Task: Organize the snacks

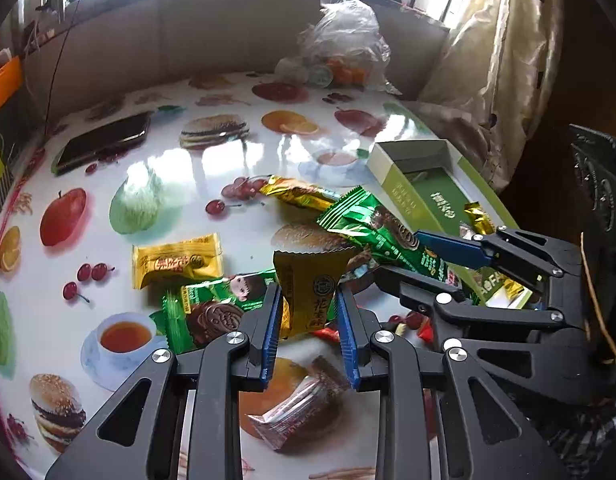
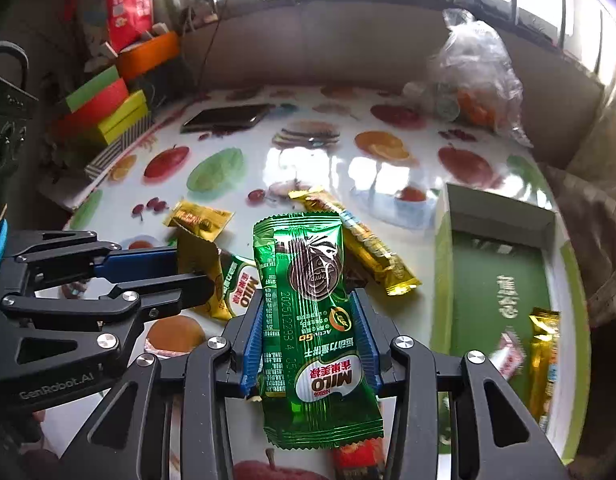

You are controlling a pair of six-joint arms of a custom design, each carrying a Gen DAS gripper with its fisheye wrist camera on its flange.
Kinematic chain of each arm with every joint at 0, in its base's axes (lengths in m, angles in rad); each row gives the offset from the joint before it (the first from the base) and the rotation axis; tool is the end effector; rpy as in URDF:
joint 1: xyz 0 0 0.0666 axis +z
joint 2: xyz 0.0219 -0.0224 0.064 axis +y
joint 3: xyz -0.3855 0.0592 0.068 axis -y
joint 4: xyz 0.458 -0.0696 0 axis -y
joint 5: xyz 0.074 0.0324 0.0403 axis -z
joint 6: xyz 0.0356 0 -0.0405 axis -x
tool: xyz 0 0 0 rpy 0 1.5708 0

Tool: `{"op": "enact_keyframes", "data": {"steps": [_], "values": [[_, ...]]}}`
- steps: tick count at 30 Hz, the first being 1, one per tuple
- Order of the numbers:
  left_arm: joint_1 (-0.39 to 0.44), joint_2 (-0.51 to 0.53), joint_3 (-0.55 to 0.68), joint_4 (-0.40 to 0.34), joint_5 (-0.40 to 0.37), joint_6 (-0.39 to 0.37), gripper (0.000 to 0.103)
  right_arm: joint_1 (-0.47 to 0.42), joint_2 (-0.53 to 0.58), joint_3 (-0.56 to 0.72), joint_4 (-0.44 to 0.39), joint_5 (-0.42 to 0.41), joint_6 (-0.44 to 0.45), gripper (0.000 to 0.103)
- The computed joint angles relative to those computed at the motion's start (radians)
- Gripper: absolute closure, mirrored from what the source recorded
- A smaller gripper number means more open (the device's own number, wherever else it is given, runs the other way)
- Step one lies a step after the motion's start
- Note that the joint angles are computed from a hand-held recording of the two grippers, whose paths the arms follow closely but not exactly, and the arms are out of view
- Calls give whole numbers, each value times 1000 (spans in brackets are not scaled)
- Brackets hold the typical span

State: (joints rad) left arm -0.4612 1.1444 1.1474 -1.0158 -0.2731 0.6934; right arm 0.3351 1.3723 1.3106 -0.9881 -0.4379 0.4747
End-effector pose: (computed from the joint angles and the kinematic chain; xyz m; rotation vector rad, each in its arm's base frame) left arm 0.3977 -0.1874 0.4191 -0.3917 2.4995 -0.1042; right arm 0.4885 0.1857 0.4015 -1.1425 2.2822 0.5182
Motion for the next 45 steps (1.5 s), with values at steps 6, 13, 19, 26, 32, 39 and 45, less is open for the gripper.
{"op": "enact_keyframes", "data": {"steps": [6, 13, 19, 26, 32, 39, 45], "values": [[-17, 15, 30, 2, -13, -6, 75, -34, -24, 9, -1, -30, -15, 63], [-36, 56, 74, 19, -6, -32, 75, -75, -38, 8, 4, -19, -16, 63], [-55, 108, 123, 41, 11, -54, 75, -116, -29, 13, 3, -8, -19, 63], [-67, 170, 173, 65, 42, -76, 75, -164, -21, 19, 7, 15, -22, 63], [-75, 222, 214, 79, 69, -80, 75, -197, -4, 28, 12, 32, -26, 63], [-78, 292, 280, 85, 95, -92, 75, -222, 20, 40, 28, 81, -40, 63], [-85, 355, 335, 90, 122, -97, 75, -241, 31, 39, 55, 131, -49, 63]]}}
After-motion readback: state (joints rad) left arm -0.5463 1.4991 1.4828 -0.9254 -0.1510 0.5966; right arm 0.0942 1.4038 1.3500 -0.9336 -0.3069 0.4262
